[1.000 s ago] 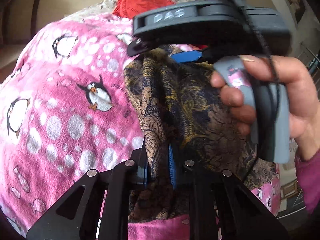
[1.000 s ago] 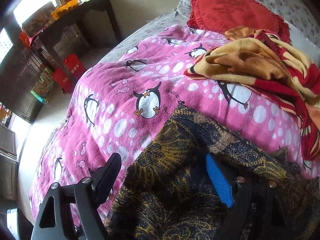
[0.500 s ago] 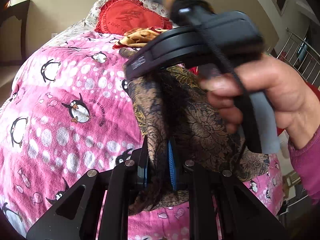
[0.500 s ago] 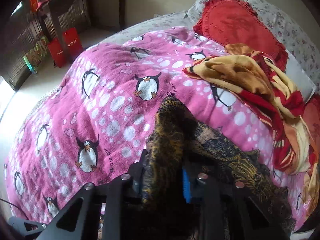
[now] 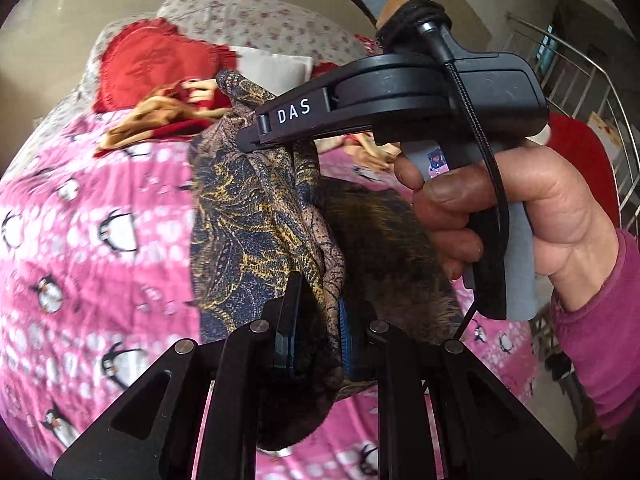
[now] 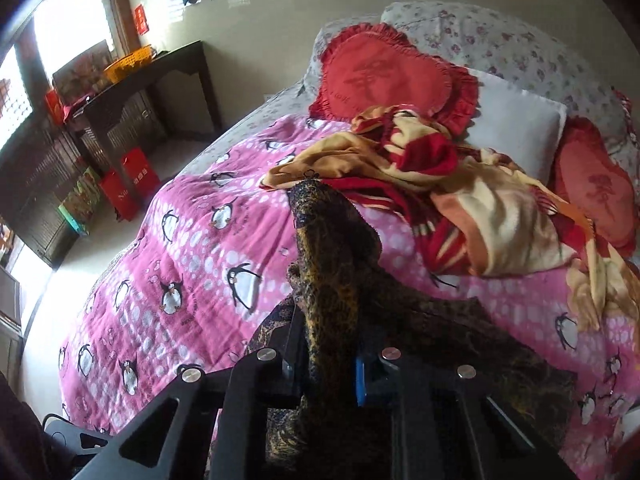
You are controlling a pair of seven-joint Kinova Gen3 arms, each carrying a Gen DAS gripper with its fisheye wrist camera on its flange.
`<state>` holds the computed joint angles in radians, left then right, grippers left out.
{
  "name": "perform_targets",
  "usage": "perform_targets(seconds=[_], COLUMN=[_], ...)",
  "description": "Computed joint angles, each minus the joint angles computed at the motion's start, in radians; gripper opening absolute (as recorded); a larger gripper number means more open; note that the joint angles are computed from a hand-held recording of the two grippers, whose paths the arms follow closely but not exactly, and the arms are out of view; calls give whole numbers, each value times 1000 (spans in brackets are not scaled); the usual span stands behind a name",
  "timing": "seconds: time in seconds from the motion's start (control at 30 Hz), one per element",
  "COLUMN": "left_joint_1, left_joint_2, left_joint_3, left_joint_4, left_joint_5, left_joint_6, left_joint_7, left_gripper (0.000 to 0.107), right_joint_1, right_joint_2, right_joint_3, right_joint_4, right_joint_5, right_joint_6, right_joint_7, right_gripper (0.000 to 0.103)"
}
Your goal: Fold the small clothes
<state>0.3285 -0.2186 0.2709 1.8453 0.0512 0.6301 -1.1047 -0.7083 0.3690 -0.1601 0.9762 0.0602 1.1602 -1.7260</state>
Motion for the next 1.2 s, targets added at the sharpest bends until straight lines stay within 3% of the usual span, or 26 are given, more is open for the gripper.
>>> perform_targets(seconds=[0.1, 0.23, 0.5, 0.6, 0.67, 0.73, 0.8, 0.83, 0.9, 0.93, 1.07, 1.13, 1.2], left_joint_1=[9, 77, 242, 289, 266, 181, 89, 61, 47, 64, 237, 303, 307], left_joint_2=[78, 182, 348, 396, 422, 434, 415, 391, 344, 314, 256, 257, 258], left_joint_3=[80, 105, 69, 43, 59, 135, 214, 238, 254, 236, 74, 22, 8], left_joint_4=[-83, -170, -310, -354, -387, -407, -394, -379, -357, -338, -291, -276, -258], left_joint_5=[-79, -155, -235, -223, -154, -72, -34, -39, -98, -139, -302, -376, -393], left_joint_6=[22, 40, 68, 90, 129, 178, 197, 205, 234, 245, 313, 361, 368], left_joint_7=[60, 111, 153, 154, 112, 63, 30, 26, 57, 87, 193, 258, 292], left_gripper=[15, 15, 15, 15, 15, 15, 15, 21, 42, 53, 54, 54, 54], right_joint_1=[73, 166, 336, 374, 362, 391, 402, 387, 340, 341, 460, 457, 443], right_joint_2=[-71, -139, -221, -220, -210, -189, -192, -206, -242, -273, -387, -442, -468], right_joint_3=[0, 1, 27, 33, 48, 45, 58, 86, 160, 170, 67, 55, 46], right_joint_4=[103, 207, 365, 400, 416, 435, 475, 497, 526, 549, 636, 698, 748], right_joint_5=[-46, -99, -199, -207, -172, -192, -192, -186, -201, -231, -359, -377, -385], right_joint_6=[-49, -92, -140, -158, -172, -191, -240, -263, -275, -283, -269, -268, -261], right_joint_7=[21, 58, 147, 149, 124, 108, 71, 45, 41, 63, 214, 243, 235], right_gripper=[16, 15, 14, 14, 14, 16, 33, 40, 40, 40, 42, 44, 44])
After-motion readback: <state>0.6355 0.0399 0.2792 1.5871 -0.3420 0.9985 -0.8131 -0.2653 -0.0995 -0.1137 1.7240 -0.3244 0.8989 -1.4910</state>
